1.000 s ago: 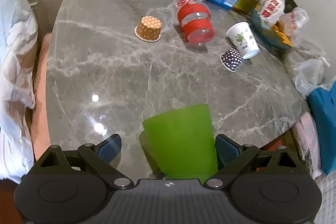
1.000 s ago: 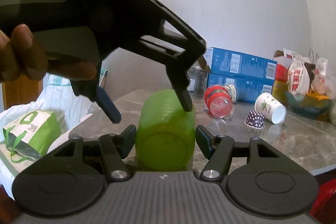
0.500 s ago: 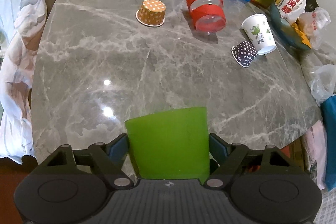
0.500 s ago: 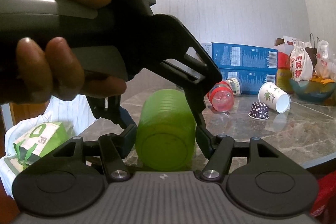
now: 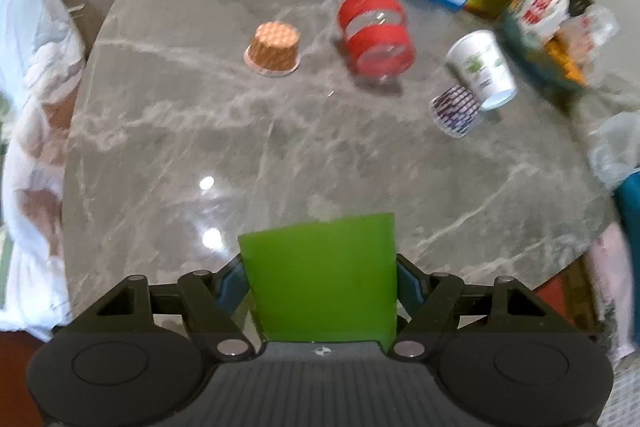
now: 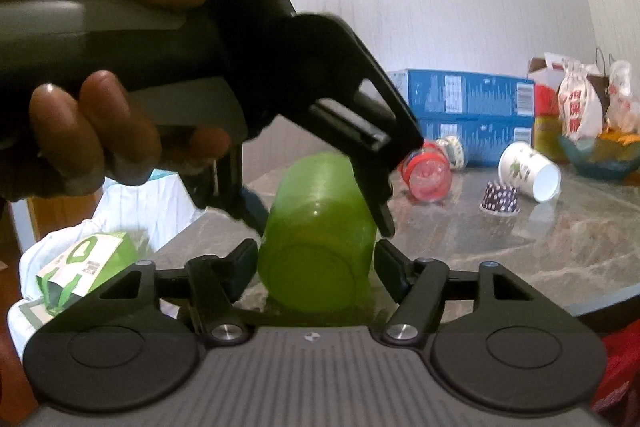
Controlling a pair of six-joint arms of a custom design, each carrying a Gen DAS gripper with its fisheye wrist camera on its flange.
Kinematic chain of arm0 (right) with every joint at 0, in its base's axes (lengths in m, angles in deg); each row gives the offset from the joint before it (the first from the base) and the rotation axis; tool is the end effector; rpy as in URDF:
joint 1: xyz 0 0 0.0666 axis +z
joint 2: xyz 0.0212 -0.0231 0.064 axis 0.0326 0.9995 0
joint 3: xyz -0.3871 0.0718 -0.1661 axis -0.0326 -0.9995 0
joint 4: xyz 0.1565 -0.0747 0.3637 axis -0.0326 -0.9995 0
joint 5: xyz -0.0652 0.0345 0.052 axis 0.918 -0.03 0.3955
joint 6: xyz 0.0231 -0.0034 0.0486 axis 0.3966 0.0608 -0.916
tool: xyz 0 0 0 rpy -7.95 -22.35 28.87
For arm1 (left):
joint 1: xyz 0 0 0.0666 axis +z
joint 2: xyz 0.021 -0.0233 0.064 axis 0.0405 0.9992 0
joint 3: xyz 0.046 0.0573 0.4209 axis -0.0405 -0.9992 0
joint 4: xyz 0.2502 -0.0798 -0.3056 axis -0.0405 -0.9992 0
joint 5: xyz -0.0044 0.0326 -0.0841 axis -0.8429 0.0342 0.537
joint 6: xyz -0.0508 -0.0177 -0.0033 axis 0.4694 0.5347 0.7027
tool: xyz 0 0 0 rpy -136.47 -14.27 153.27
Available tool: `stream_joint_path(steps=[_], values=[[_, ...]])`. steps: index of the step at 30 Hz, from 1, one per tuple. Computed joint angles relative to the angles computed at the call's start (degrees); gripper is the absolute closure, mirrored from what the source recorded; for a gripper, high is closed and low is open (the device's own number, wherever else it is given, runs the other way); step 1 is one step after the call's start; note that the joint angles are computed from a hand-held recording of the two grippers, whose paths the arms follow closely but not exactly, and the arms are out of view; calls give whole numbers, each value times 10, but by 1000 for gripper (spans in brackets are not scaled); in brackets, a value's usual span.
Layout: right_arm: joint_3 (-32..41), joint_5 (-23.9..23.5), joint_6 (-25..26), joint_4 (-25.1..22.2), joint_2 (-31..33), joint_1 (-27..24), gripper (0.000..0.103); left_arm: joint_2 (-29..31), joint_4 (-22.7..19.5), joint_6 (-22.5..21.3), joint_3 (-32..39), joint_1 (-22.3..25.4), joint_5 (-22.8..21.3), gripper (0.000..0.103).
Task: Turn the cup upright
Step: 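Open the right gripper to release the cup while the left gripper holds it, then lower the green cup upright onto the table with the left gripper and open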
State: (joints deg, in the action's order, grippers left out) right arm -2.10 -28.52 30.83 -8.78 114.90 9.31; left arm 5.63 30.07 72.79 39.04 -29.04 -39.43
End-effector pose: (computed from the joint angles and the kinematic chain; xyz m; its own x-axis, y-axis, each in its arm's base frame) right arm 0.3858 0.0647 0.2237 -0.1914 -0.0657 -0.9793 -0.5254 0.8496 0.0457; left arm 0.4649 -0.2798 0.3356 -0.8549 -0.2890 -0.4308 -0.1690 0.9403 -0.2955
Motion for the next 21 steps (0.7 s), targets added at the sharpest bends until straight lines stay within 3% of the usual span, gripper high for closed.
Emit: stream_joint_path(steps=[2, 5, 9, 12, 17, 21], values=[[-1, -5, 1, -6, -5, -7, 15, -13, 42, -14, -21, 2, 5, 27], [-8, -23, -17, -3, -20, -30, 1, -39, 134, -71, -62, -6, -31, 27], [7, -54, -47, -49, -36, -70, 1, -66, 303, -169, -127, -20, -77, 27], [13, -62, -71, -61, -46, -100, 1, -70, 406, -248, -161, -32, -105, 27], [12, -37, -87, -83, -63, -133, 1, -45, 496, -361, -170, -61, -173, 27], [11, -11, -83, -101, -73, -142, 1, -27, 517, -397, -163, -73, -205, 28]])
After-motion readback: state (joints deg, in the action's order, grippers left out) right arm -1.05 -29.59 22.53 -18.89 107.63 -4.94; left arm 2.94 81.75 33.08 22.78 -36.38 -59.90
